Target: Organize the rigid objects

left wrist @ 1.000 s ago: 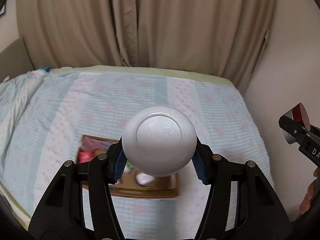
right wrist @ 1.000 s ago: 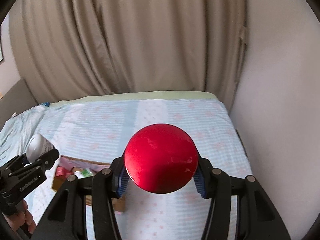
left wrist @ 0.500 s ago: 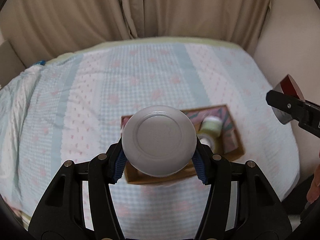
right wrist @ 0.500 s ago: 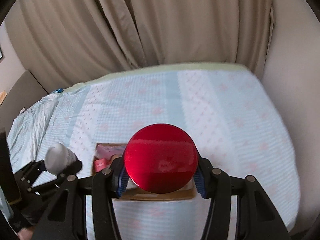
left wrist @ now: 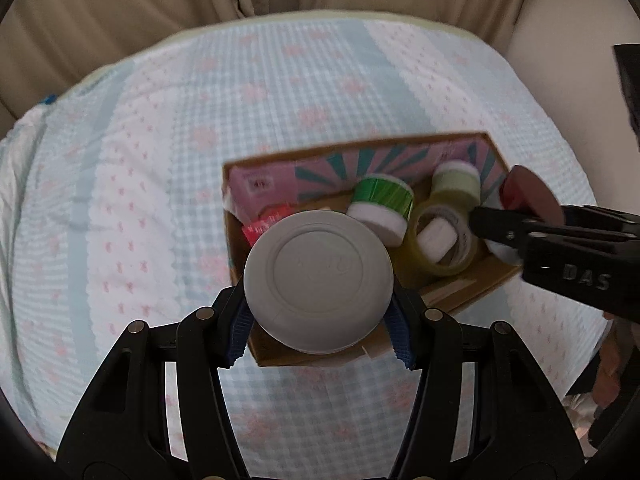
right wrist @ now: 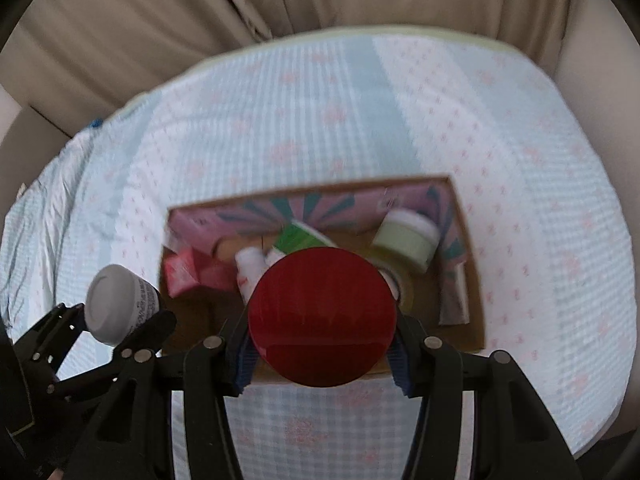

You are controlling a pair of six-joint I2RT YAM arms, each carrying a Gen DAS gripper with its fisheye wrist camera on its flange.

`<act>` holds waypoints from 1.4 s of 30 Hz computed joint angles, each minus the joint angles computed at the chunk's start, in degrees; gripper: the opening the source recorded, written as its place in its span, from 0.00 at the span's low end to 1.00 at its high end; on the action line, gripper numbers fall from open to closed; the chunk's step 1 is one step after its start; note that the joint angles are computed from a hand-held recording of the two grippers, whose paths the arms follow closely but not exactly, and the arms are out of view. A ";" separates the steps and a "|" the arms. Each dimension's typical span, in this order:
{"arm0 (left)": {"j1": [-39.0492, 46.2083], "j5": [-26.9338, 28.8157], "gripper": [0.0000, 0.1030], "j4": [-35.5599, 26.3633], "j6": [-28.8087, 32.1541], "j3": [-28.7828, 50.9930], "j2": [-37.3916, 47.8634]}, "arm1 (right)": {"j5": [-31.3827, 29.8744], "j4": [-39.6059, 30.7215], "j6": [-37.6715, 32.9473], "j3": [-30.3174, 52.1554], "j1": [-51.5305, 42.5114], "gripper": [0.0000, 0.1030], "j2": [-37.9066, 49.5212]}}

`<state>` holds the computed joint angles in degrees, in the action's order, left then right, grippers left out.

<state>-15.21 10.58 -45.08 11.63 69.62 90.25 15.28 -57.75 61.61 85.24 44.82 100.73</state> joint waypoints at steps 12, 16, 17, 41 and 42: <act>-2.01 -1.96 0.52 6.08 3.15 -4.50 7.38 | -8.32 13.45 0.31 -10.19 -2.50 0.48 3.77; -2.04 -1.05 0.52 4.61 4.77 -2.90 9.50 | -9.68 15.06 1.39 -10.80 -3.11 0.48 4.10; -2.12 -0.90 0.52 4.14 4.77 -2.54 9.91 | -10.12 15.62 1.83 -11.00 -3.32 0.48 4.10; -2.76 -1.52 1.00 -0.13 1.07 -4.19 1.06 | -7.06 16.49 16.32 -23.56 -1.83 1.00 -13.33; -2.94 -1.76 1.00 -0.67 0.33 -4.09 0.31 | -7.00 16.01 16.24 -23.57 -1.58 1.00 -14.03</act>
